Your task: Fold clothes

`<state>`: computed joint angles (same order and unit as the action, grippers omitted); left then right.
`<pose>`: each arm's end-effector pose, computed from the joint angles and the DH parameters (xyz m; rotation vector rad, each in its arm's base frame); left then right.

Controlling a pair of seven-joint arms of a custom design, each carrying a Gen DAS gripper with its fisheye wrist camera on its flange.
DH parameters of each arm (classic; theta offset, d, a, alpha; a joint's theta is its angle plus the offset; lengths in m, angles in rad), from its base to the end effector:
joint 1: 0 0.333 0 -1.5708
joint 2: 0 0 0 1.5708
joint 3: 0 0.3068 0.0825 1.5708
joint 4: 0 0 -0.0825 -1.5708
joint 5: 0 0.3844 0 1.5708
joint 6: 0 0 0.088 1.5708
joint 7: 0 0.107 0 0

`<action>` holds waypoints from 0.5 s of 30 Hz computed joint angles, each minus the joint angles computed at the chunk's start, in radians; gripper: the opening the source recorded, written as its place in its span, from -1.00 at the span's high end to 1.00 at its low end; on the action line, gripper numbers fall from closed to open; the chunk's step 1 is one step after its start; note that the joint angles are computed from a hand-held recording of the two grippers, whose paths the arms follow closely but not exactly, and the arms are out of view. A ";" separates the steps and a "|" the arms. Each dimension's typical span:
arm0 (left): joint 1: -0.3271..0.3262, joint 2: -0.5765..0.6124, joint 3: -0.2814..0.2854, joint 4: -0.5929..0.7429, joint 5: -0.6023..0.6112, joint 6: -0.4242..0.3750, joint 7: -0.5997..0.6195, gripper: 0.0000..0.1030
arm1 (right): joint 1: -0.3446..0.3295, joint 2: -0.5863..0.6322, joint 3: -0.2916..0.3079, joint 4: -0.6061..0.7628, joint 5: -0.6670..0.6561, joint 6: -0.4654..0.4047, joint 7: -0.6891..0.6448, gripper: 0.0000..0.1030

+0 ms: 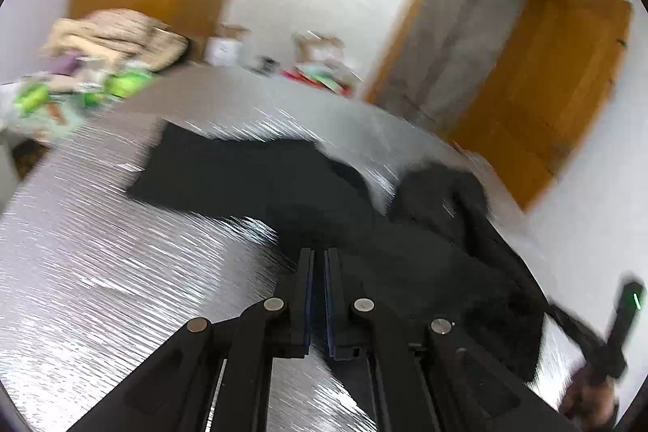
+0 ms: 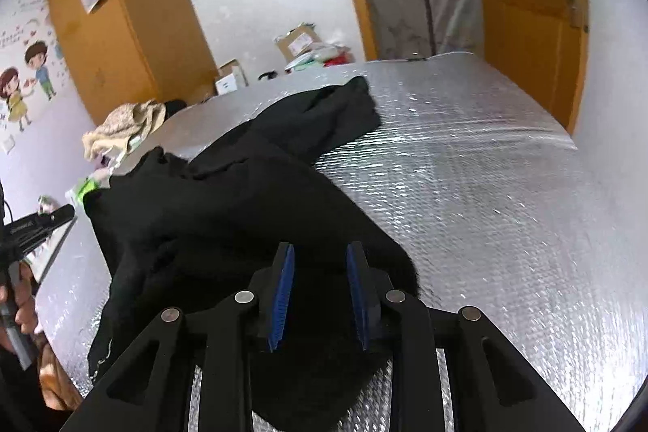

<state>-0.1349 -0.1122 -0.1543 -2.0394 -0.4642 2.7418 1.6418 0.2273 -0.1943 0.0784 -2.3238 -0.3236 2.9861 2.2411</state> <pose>0.5539 -0.1502 0.5765 -1.8656 1.8928 -1.1707 0.4963 0.1821 0.5088 -1.6007 1.7029 -0.5442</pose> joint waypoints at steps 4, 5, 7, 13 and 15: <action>-0.054 0.008 0.007 0.012 -0.191 -0.113 0.208 0.93 | -0.006 0.048 -0.008 0.053 0.003 -0.033 -0.008 0.46; -0.062 0.012 0.005 0.016 -0.229 -0.143 0.250 0.93 | -0.009 0.054 -0.008 0.063 -0.001 -0.049 -0.005 0.46; -0.076 0.012 0.004 0.020 -0.323 -0.204 0.352 0.93 | -0.022 0.048 -0.007 0.062 -0.024 -0.067 0.017 0.46; -0.074 0.035 -0.019 0.040 -0.337 -0.279 0.429 0.88 | -0.012 0.011 -0.030 0.012 0.010 -0.085 -0.008 0.45; -0.069 0.053 -0.030 0.046 -0.264 -0.271 0.371 0.88 | 0.023 0.009 -0.054 -0.001 0.091 -0.090 -0.082 0.45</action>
<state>-0.2042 -0.0594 -0.1841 -1.9931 -0.7285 2.4709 2.0126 0.2502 -0.1854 0.0244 -2.3249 -0.2322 2.8956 2.1588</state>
